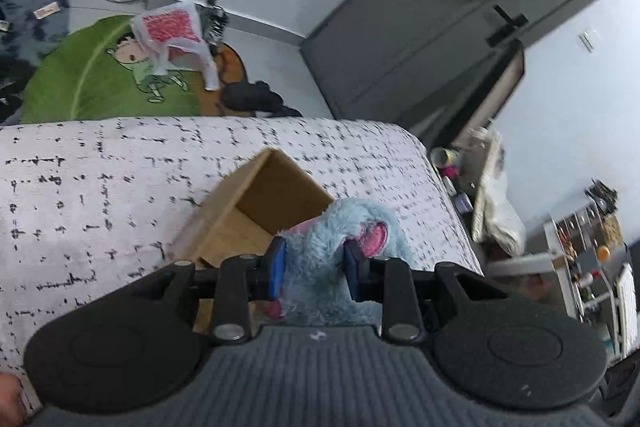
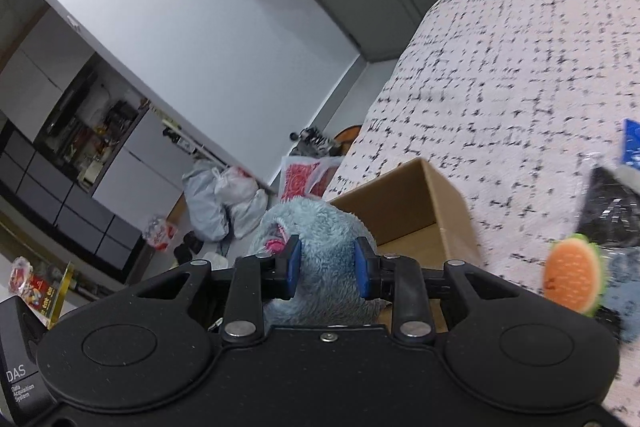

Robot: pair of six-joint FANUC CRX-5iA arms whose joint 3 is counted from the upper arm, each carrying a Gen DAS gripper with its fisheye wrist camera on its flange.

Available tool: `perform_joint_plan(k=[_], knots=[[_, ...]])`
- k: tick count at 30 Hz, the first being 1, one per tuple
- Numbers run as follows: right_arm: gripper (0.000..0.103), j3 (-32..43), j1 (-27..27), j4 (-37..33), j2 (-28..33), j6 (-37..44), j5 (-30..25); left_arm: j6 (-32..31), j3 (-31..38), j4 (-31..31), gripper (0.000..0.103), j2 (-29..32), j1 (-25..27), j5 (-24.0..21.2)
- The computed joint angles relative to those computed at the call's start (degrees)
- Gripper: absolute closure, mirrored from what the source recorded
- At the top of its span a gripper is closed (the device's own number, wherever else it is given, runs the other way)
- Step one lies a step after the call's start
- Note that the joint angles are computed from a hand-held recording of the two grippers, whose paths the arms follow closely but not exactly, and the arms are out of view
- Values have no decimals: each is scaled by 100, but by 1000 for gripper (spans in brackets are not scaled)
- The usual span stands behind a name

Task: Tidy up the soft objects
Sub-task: 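Lower the plush into the box and open the right tool, then grasp the white bundle with the right tool while the left grasps the black heart plush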

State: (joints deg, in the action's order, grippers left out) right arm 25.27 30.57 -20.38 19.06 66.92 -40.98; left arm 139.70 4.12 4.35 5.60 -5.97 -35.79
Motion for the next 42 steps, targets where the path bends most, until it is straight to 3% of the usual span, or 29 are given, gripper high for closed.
perform_joint_plan(k=[5, 9, 12, 13, 14, 17, 22, 29, 34, 36, 39, 42], knots=[[75, 230, -10, -49, 211, 72, -94, 574, 141, -330, 73, 140, -16, -17], [71, 485, -79, -223, 407, 127, -303, 1384, 476, -1271, 69, 229, -227, -223], [71, 511, -27, 148, 438, -212, -457, 1060, 501, -569, 59, 393, -73, -432], [67, 399, -54, 76, 343, -205, -365, 1096, 504, -531, 58, 400, -71, -474], [55, 319, -63, 73, 280, -209, -298, 1192, 535, -605, 54, 392, -99, -526], [34, -108, 36, 657, 0, -591, -18, 1431, 778, -1095, 39, 386, -274, -793], [24, -524, 44, 1235, -367, -1064, -20, 1565, 1025, -1609, 30, 347, -525, -1074], [7, -1099, -23, 1694, -886, -1344, 101, 1219, 1337, -1874, 27, 442, -799, -1439], [2, -1353, -117, 1937, -1220, -1303, -30, 811, 1316, -1792, 26, 377, -959, -1412], [0, -1479, -160, 2057, -1359, -1359, -56, 506, 1316, -1640, 18, 382, -1005, -1397], [0, -1579, -244, 2147, -1524, -1359, -194, 194, 1408, -1446, 16, 433, -1075, -1518], [0, -1673, -330, 2219, -1650, -1373, -330, 131, 1523, -1619, 9, 453, -1248, -1588]])
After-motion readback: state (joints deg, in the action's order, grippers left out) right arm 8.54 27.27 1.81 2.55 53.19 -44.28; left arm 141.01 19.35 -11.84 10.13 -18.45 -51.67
